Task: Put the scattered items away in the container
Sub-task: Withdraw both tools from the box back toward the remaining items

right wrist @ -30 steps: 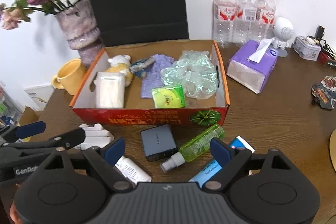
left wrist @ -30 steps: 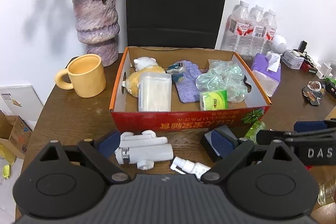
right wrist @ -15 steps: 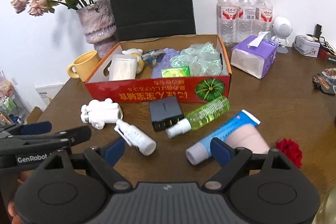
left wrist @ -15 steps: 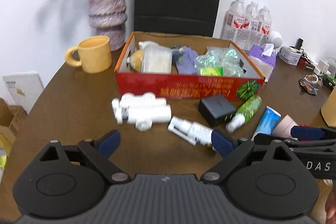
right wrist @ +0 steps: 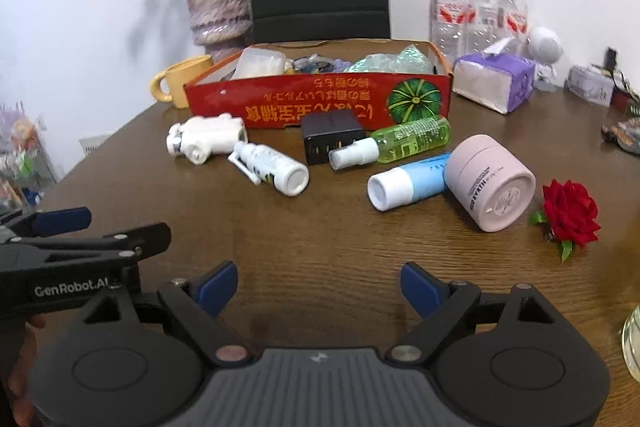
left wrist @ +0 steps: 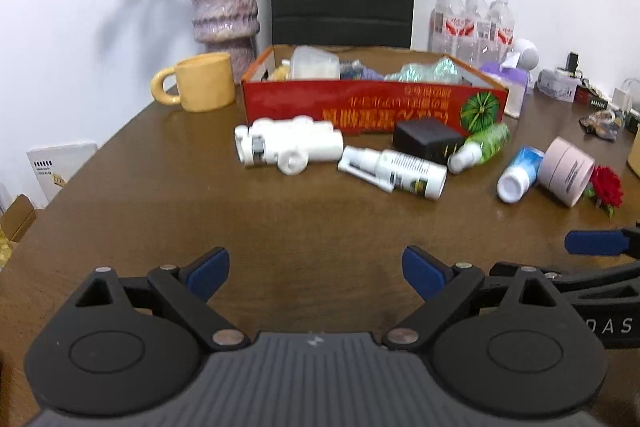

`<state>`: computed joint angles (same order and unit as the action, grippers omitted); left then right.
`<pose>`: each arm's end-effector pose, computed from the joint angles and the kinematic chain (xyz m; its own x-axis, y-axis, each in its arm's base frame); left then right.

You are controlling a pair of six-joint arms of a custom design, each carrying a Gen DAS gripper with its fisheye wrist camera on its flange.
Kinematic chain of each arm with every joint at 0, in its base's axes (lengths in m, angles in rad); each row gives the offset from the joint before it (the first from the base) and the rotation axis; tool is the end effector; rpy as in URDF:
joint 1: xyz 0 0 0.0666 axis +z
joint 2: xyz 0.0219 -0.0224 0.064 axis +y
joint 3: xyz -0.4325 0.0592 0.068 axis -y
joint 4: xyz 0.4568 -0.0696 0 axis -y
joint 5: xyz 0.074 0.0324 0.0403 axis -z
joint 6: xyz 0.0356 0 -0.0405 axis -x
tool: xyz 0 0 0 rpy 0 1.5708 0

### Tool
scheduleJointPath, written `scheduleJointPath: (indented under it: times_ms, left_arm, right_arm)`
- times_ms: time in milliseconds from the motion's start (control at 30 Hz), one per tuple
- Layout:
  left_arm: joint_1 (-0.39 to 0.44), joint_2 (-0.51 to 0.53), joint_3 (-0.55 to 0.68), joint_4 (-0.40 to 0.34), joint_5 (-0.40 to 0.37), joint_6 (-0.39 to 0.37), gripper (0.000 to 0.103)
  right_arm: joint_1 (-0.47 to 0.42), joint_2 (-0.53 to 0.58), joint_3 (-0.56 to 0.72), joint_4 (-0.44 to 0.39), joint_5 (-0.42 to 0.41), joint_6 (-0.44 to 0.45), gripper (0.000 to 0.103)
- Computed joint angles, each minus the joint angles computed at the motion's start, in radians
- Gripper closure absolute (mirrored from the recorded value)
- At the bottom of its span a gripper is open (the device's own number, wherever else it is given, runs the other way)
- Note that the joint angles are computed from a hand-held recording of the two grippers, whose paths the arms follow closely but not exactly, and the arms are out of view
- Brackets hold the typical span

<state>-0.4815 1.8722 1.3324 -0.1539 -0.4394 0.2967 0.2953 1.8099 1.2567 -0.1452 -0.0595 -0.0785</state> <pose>0.6172 -0.3058 0.2206 -0.5797 0.0044 -0.8148 -0.0421 0.9985 0.0353 0.6336 0.1945 0.2241 -0.6395 -0.1127 -0.7605 -0.2848 0.9535 0.0982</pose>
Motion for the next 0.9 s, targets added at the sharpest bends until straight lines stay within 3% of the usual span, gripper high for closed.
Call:
scheduleJointPath:
  times_ms: [233, 400, 900]
  left_arm:
    - [0.001, 0.017, 0.004, -0.040, 0.007, -0.004, 0.004]
    - [0.008, 0.021, 0.011, -0.058, 0.026, 0.020, 0.000]
    - [0.014, 0.008, -0.009, -0.044, 0.066, 0.005, 0.000]
  right_arm:
    - [0.015, 0.013, -0.024, 0.043, 0.049, 0.053, 0.013]
    - [0.009, 0.020, -0.022, 0.048, 0.067, 0.019, 0.000]
    - [0.006, 0.029, -0.007, 0.034, 0.111, 0.004, 0.000]
